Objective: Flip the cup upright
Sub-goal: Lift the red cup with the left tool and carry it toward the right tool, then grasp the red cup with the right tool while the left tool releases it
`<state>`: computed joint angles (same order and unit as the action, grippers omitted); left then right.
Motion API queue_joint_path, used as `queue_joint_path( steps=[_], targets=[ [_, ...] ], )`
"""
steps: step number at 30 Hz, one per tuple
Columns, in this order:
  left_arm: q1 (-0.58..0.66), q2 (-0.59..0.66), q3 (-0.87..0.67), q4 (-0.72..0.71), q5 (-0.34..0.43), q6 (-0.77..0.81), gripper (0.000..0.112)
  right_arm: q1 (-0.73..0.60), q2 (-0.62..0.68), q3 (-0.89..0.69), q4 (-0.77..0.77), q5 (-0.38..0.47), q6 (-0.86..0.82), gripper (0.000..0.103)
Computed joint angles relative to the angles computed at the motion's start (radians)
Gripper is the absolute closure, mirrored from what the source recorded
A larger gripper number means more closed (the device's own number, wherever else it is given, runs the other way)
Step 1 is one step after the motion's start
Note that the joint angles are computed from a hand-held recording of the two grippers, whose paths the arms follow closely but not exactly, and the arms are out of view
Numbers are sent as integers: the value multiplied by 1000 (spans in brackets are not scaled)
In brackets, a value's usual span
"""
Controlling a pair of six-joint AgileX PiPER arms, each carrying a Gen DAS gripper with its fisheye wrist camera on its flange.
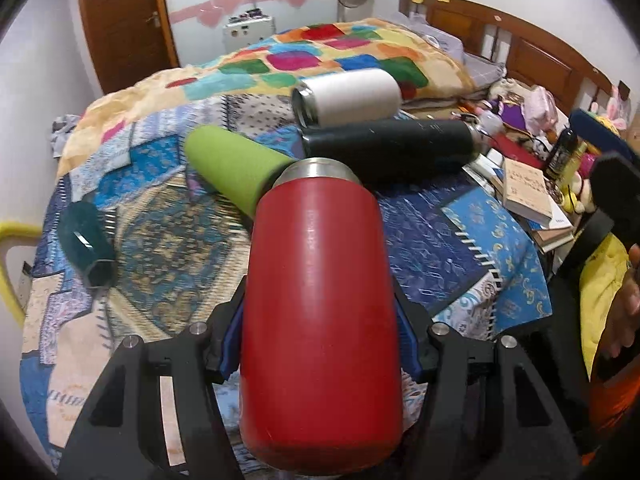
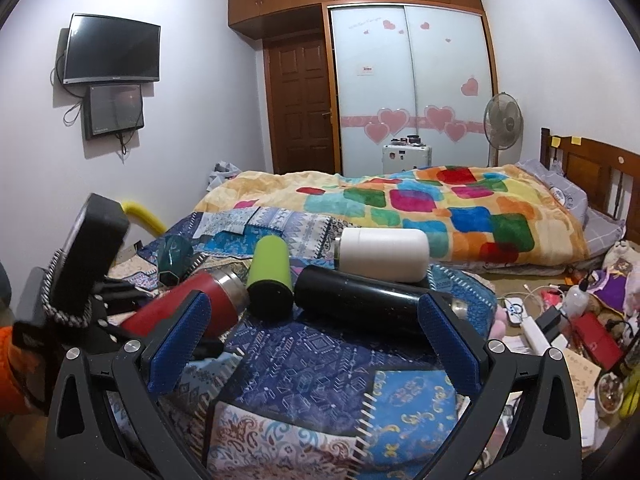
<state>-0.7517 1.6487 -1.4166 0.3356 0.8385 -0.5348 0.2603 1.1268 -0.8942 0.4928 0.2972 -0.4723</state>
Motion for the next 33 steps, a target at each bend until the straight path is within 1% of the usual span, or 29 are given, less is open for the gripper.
queue_joint_path(
  steps=[2,6,11,16,19,21,24,27,28,30,31,32,33],
  targets=[
    [2,32,-10,-22,-11,20,51,-4,3,7,0,-2,-2,0],
    [-1,75,-8,-1,-28,17,51,-25,25,18,48,3,-51,0],
    [21,118,-18,-32,-51,54,51,-39,60,30,60,5,-75,0],
    [35,121,-1,-28,-82,64,51,-46,96,27,62,11,-80,0],
    [39,115,3,-42,-81,81,50,-42,110,23,57,9,-75,0],
    [41,96,13,-56,-86,91,50,-37,113,21,52,3,-70,0],
    [48,25,59,-61,-109,81,47,-31,120,15,47,-6,-61,0],
    [63,-77,136,14,-144,-17,44,-26,154,-3,29,-7,-47,0],
    [80,-114,164,17,-156,-21,43,-18,168,-10,5,-7,-27,0],
    [103,-156,203,78,-155,-63,41,3,201,-22,-54,-15,23,0],
    [118,-163,214,113,-141,-85,41,13,218,-30,-85,-13,52,0],
    [143,-160,219,113,-130,-83,41,19,241,-42,-79,-4,48,0],
    [169,-158,224,85,-131,-60,41,22,267,-56,-34,12,9,0]
  ],
)
